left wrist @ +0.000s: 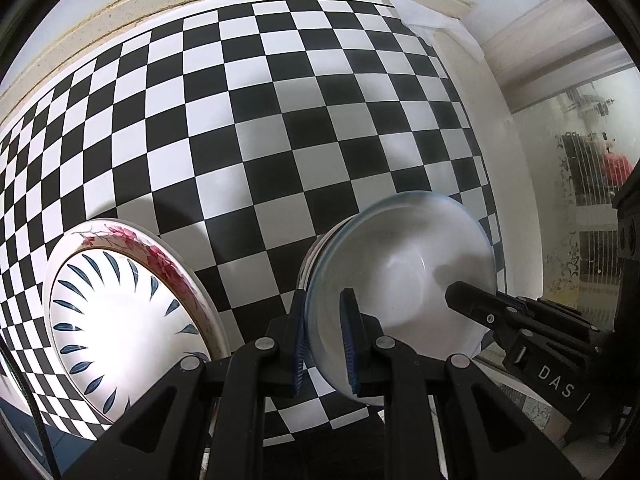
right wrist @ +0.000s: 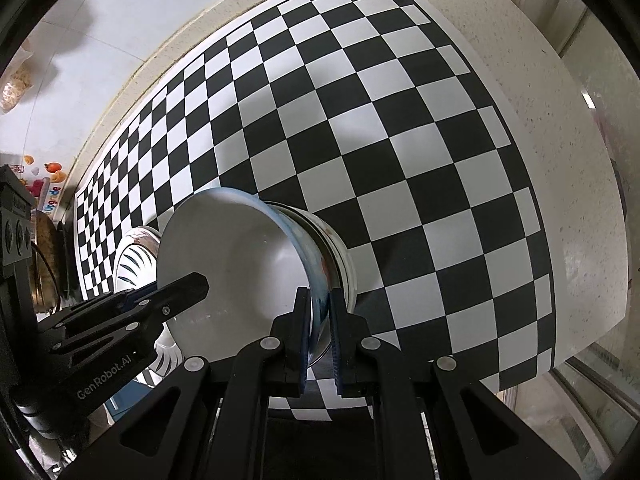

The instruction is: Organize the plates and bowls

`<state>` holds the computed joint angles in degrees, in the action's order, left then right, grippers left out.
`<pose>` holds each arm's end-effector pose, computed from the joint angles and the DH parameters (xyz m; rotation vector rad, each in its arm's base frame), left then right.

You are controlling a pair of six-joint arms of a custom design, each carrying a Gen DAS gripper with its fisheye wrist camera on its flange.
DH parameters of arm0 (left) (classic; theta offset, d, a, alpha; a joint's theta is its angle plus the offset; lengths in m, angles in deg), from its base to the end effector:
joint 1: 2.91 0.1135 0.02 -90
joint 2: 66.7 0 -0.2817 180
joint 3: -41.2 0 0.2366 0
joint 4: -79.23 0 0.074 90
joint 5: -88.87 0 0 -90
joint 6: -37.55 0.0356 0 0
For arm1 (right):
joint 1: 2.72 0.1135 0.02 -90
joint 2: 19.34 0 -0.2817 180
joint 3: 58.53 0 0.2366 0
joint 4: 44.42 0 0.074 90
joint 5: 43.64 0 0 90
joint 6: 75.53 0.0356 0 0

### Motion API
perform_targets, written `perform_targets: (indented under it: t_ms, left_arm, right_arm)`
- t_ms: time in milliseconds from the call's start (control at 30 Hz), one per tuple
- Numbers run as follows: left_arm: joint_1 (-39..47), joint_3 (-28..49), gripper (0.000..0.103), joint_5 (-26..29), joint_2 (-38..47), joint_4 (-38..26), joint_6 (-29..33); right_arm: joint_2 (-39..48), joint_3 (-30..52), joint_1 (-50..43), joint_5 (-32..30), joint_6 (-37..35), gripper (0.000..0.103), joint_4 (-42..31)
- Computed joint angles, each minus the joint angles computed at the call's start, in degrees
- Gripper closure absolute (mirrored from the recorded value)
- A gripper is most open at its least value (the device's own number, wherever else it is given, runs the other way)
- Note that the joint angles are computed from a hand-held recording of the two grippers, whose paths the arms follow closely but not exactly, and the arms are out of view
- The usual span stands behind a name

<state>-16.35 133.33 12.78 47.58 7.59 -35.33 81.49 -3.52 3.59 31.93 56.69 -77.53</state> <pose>0.3363 -0.0892 0.1728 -0.7947 -2.9557 0.3764 0.2561 0.0372 0.1140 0.8997 2.8970 0.4709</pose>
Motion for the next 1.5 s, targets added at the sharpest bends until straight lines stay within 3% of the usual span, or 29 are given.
perform_targets:
  t_ms: [667,933,1067,1233,1367,1500]
  left_arm:
    - [2.0,0.8,0.088,-0.9,-3.0,-1.3,1.6]
    - [5.6,-2.1,0.086,-2.0,-12.6,-0.8,6.6]
    - [8.1,-3.5,0.085,-1.1,-16.9,-2.5,10.3]
    - [10.8,-5.2,0.074,1.0,-21.1,-4.6,14.4]
    - [12.4,-6.2,0.048,2.9,-24.0,-5.6,16.1]
    - [14.0,-6.3,0.034,4.3,-26.4,-7.3,17.7]
  right_arm:
    - [-3.0,-1.8,-1.0,-0.5,0.3,0.085,-0.5]
    - [-13.0,-0.2,6.8,6.4,2.6,0.082,-9.3]
    - [-18.8,1.4,12.8,11.0,6.5,0.075,-14.9]
    - [-23.2,4.9,20.3,16.3,10.6,0.054,-21.9]
    - [-24.6,7.7,26.2,20.9,14.0,0.034,-27.2]
    - [-27.2,8.4,30.1,22.5,17.8,0.025,-30.5]
